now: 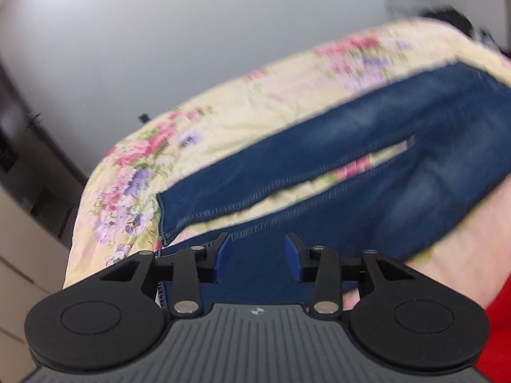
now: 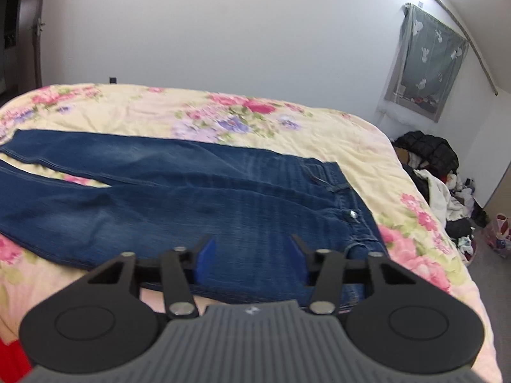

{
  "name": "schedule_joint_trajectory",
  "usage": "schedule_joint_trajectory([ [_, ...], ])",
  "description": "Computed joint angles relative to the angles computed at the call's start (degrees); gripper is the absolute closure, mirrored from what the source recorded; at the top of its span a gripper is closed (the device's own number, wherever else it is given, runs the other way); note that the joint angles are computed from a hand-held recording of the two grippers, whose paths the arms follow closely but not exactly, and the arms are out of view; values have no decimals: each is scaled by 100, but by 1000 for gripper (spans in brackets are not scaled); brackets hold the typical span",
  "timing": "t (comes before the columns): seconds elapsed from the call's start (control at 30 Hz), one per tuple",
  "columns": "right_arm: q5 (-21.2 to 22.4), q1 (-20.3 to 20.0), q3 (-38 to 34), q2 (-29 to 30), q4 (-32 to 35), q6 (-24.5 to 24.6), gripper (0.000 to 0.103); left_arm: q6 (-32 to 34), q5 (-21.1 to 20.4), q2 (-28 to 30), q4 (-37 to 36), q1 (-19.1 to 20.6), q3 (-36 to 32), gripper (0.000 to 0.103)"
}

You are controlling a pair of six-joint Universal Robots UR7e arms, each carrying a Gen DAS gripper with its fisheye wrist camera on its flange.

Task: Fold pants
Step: 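Grasp the jeans leg hem with the left gripper while the right gripper grasps the waistband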

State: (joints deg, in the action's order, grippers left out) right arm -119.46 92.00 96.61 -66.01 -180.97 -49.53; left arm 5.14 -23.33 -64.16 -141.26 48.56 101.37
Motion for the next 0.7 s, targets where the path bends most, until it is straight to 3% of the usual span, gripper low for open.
schedule_joint_trajectory([
  [0.17, -151, -347, -498, 191, 185, -216, 77, 107, -512, -101, 1993, 509, -324, 56],
  [0.3, -215, -575, -898, 294, 774, 88, 79, 355, -689, 60, 3023, 781, -513, 54],
  [0.43, -333, -693, -1075, 437, 840, -321, 79, 723, -376, 357, 3219, 932, -546, 50],
  [0.6, -390, -835, -1163, 545, 947, -889, 79, 1419, 217, 659, 2738, 1040, -331, 47],
  [0.7, -323, -938, -1089, 517, 955, -1492, 79, 1713, 516, 775, 2395, 1059, -149, 47],
])
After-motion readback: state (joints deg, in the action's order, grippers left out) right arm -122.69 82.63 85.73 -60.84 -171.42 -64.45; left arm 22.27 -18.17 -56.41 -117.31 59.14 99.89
